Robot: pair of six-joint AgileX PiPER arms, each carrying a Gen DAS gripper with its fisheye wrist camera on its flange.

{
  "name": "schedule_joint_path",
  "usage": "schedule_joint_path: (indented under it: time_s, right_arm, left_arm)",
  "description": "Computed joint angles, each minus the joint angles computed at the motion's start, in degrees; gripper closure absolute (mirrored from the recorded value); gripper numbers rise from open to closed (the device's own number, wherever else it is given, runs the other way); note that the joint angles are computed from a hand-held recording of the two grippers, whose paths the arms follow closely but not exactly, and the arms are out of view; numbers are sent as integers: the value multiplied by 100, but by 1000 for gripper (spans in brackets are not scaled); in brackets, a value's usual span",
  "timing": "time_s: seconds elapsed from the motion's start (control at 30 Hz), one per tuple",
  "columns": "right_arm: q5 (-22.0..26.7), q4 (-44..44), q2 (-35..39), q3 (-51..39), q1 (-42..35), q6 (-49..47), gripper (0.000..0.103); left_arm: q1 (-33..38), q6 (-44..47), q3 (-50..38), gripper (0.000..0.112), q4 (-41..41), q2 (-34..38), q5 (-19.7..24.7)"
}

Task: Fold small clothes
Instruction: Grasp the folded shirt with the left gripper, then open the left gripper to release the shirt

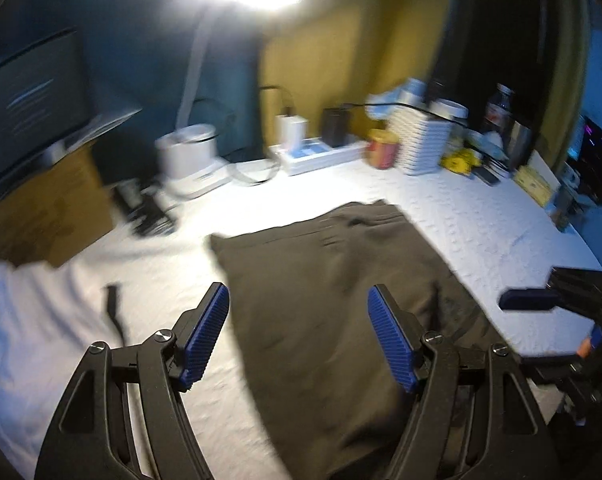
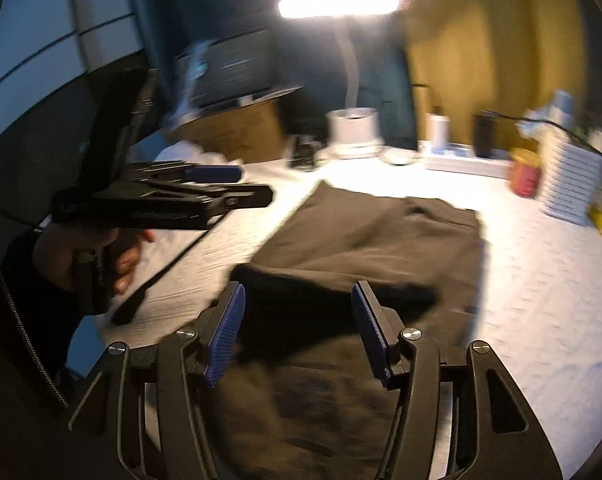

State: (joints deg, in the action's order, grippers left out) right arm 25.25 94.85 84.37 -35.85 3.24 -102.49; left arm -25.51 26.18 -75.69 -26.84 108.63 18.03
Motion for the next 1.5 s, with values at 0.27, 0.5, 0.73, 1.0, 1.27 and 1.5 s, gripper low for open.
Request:
schedule_joint_path:
  time_s: [0.27,0.5,0.73,1.0,1.27,1.5]
  right_arm:
    - [506,207,320,93,-1691,-542,44]
    - [759,203,899,-159,-2557,-621,44]
    - [576,106,1415,-655,-2396,-422,44]
    - [118,-523,2115,-1719,-1699,594,44]
    - [94,-2464,3058,-3339,-1375,3007,44]
    - [1088,-3189,4230,-4970,-1524,4281,81]
  left_arm:
    - [-918,-1066,-1863,40,1807,1178,1297]
    - [-1327,-1290,-2760,67,3028,2050,2049]
    - [-830,-1230,-2100,104,2551,1687,1224]
    - [220,-50,-1804,105,539,1740,584]
    - [559,1317,-1671,105,-1022,1891,611]
    - [816,2062,-1706,105,-1862,1982,921]
